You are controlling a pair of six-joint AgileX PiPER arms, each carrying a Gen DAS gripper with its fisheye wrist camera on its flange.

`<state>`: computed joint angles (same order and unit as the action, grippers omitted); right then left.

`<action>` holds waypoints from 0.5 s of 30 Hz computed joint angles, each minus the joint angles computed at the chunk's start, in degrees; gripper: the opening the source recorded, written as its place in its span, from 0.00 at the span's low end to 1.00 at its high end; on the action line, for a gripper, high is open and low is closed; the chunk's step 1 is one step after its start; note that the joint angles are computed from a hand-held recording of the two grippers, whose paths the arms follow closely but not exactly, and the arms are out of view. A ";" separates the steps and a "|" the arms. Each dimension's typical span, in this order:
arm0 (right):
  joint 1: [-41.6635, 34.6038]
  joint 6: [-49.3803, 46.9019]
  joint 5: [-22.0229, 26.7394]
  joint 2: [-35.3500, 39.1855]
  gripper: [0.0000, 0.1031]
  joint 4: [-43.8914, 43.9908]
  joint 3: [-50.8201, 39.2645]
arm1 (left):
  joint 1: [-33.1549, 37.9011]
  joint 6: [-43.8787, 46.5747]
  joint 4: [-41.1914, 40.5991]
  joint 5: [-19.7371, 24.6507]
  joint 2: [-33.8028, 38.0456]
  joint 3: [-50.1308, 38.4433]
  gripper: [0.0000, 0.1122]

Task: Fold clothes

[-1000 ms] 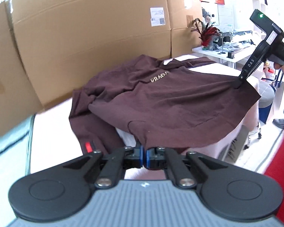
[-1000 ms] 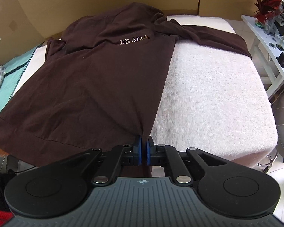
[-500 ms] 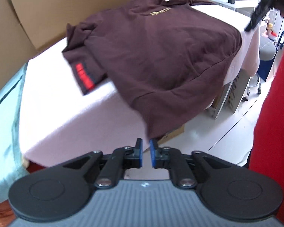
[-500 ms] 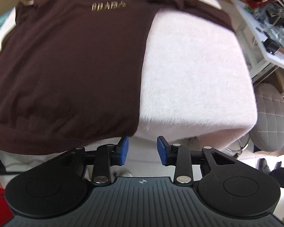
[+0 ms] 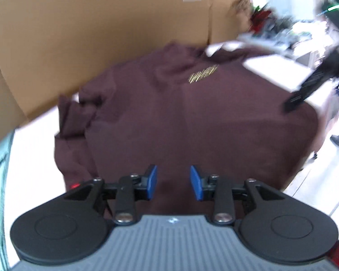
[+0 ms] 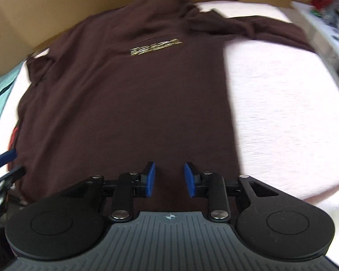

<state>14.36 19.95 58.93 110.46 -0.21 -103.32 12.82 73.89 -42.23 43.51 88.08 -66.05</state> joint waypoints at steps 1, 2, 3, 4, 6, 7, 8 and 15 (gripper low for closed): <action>-0.37 0.65 -0.33 -0.77 0.22 -0.93 1.17 | 1.43 -0.27 -0.92 1.07 0.71 -0.52 0.43; -0.92 0.25 -1.22 -1.64 0.22 -0.59 2.69 | 3.37 1.75 -4.13 2.46 1.23 -0.08 0.46; -0.91 0.34 -2.03 -2.12 0.22 -0.79 3.68 | 5.67 6.07 -8.53 4.01 2.04 0.72 0.47; -0.49 1.09 -2.65 -2.37 0.22 -1.73 4.31 | 7.17 9.53 -10.65 5.47 2.28 1.19 0.47; 0.93 3.79 -3.37 -2.60 0.22 -4.74 5.10 | 7.40 11.65 -10.11 6.91 2.37 0.45 0.48; 2.29 5.95 -3.28 -2.48 0.25 -7.27 5.10 | 6.94 9.73 -8.51 7.63 2.61 -0.73 0.48; 3.65 7.80 -3.23 -2.36 0.35 -9.62 5.13 | 6.40 7.15 -6.66 8.55 2.97 -2.25 0.49; 6.40 2.32 -1.84 0.17 0.39 -9.10 0.08 | 2.17 2.31 -10.46 7.11 7.20 -12.19 0.79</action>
